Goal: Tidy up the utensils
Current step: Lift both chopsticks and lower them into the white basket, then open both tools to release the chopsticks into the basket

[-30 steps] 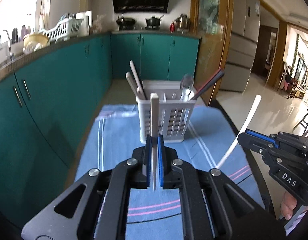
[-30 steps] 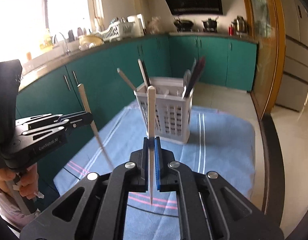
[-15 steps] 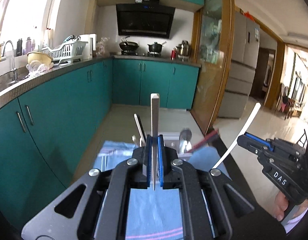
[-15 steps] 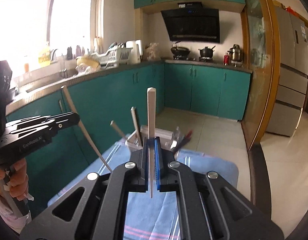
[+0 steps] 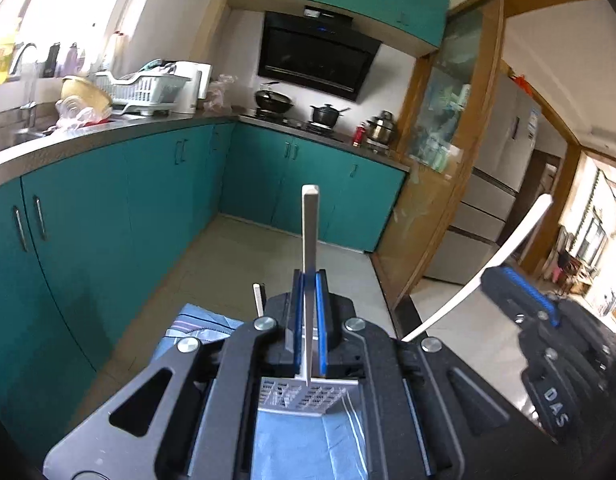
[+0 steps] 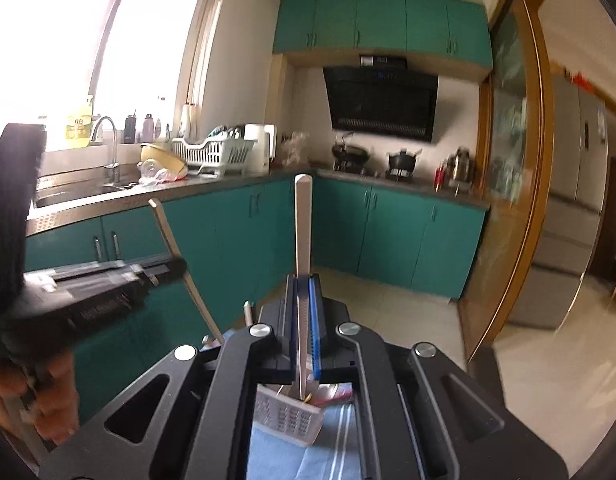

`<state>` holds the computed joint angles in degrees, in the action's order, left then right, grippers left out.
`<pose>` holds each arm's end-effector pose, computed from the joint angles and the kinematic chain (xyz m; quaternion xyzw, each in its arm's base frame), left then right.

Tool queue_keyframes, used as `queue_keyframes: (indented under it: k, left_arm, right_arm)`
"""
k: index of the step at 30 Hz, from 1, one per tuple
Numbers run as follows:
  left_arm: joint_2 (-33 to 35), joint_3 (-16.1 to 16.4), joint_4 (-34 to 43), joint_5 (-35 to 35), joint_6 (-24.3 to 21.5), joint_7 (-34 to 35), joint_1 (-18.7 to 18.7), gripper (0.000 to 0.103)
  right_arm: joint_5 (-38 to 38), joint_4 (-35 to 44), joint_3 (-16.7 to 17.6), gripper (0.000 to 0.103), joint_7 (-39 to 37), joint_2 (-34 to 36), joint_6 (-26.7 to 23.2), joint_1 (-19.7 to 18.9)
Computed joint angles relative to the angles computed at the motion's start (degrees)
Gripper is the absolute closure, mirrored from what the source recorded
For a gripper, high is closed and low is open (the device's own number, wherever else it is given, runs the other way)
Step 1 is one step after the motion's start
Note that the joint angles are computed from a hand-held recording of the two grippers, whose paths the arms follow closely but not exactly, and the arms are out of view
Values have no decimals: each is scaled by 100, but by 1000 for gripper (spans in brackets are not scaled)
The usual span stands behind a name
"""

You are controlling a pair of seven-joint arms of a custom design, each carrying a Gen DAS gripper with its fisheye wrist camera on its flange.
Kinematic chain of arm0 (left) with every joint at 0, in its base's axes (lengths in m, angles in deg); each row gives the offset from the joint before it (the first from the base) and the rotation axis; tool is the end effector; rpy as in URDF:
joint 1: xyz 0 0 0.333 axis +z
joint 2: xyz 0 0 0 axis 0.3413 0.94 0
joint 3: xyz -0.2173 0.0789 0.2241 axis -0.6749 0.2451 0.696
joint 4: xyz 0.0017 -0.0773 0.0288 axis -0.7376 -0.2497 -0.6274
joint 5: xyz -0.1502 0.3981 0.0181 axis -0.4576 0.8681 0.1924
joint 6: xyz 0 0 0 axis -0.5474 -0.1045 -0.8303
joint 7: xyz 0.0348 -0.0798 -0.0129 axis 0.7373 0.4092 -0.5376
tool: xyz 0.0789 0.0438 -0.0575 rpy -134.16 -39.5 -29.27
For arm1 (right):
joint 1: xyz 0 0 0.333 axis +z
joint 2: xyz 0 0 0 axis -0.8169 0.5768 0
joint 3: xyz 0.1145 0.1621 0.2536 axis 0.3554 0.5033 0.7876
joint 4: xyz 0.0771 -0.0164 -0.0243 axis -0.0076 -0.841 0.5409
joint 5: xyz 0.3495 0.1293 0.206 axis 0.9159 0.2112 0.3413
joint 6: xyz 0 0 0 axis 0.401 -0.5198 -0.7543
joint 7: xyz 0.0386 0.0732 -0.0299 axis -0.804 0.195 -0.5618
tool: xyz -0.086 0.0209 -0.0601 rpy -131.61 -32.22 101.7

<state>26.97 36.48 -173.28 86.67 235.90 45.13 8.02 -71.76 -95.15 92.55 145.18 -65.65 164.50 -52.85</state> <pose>0.4080 -0.3578 0.5860 -0.6532 0.5030 -0.4619 0.3272 0.3964 0.2692 0.6015 -0.6844 0.3874 -0.3759 0.4900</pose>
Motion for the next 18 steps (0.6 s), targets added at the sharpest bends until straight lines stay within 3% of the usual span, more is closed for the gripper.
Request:
queue_keyframes:
  k: [2,3,6,8,10,18]
  left_arm:
    - [102,-95,55,375,-81,-472,130,97]
    - [136,-86,66,507,-107,-632,148,97]
    - [232,-41,61,934,-190,-1229,146,97]
    - [318,-10,71,1165,-338,-1573,114,97]
    - [383,44,80,1255,-491,-1703,39,97]
    - [814,267,322,1346,-770,-1636,-242,97]
  right_arm:
    - [108,83,704,97,86,-31,148,-745]
    - [206,100,864,97,50,34,316,-890]
    - [229,107,622,97,-17,455,763,-602]
    - [124,108,167,97,-3,764,1010,-147]
    - [304,160,153,97,-126,958,1160,-117]
    - [434,433,-517,97,-200,1729,1716,499]
